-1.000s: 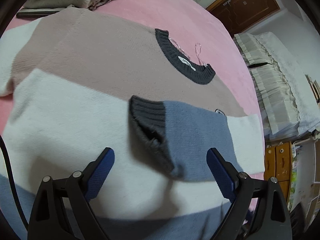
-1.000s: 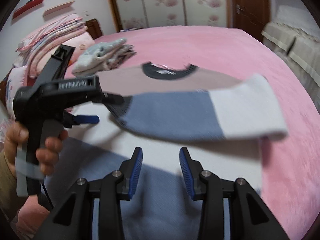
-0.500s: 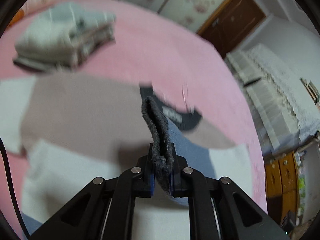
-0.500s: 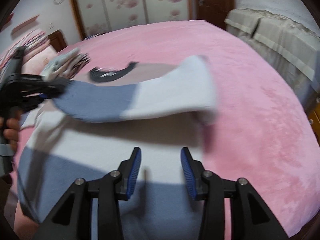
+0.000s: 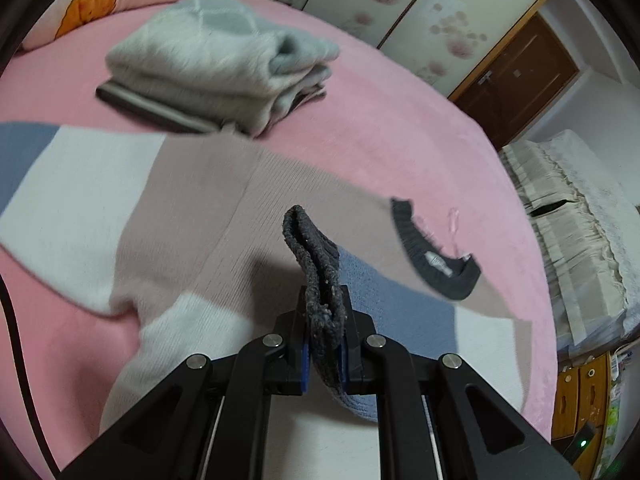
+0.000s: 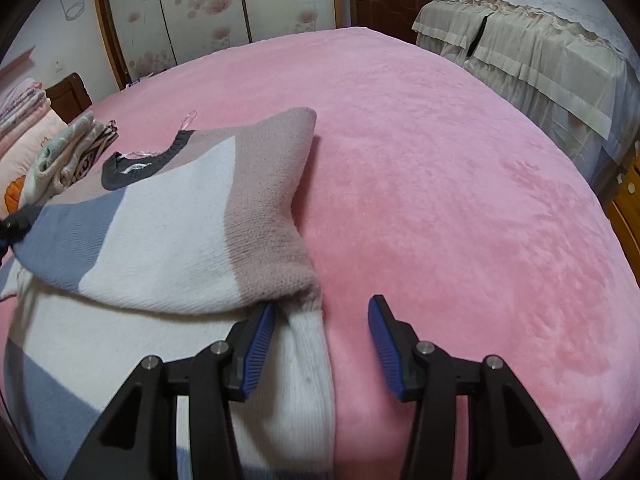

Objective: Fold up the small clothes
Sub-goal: 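Lay the sleeve across the sweater body with the left gripper and release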

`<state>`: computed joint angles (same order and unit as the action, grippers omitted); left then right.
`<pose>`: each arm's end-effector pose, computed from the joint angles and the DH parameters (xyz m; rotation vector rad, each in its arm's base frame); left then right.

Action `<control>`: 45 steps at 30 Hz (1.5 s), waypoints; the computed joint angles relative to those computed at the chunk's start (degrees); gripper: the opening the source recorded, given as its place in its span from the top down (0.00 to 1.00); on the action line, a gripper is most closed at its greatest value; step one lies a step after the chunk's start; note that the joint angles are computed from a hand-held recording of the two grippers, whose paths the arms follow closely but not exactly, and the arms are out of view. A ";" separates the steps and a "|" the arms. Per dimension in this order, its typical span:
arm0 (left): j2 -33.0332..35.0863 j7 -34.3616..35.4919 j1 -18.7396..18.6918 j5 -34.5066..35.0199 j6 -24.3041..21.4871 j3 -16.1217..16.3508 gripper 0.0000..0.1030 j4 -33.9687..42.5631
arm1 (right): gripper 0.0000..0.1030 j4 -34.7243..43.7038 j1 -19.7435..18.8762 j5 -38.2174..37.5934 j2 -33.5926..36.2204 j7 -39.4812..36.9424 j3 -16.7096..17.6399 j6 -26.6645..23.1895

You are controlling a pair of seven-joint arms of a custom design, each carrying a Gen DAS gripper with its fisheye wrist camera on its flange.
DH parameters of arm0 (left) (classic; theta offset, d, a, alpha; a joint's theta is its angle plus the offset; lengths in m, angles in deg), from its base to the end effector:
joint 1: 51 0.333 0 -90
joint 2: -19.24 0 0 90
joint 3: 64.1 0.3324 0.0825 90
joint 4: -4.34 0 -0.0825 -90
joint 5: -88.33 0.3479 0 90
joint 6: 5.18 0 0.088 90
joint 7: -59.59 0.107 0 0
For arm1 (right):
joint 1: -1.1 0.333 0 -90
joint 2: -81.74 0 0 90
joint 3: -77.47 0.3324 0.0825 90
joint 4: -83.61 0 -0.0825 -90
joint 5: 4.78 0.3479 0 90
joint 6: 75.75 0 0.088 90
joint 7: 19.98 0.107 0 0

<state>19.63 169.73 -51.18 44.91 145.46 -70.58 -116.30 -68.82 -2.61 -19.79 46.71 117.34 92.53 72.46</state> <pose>0.5496 -0.0473 0.5010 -2.1525 1.9337 -1.0801 0.3478 0.0852 0.5098 -1.4310 2.2707 -0.6516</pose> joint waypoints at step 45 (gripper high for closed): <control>6.77 13.08 0.68 -4.76 8.92 -2.04 0.81 2.06 | 0.83 5.21 2.54 -10.99 3.47 11.44 2.59 -9.41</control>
<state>26.39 182.82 -50.50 40.15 154.38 -72.62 -114.24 -63.60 -0.07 -30.78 50.17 128.78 95.12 63.04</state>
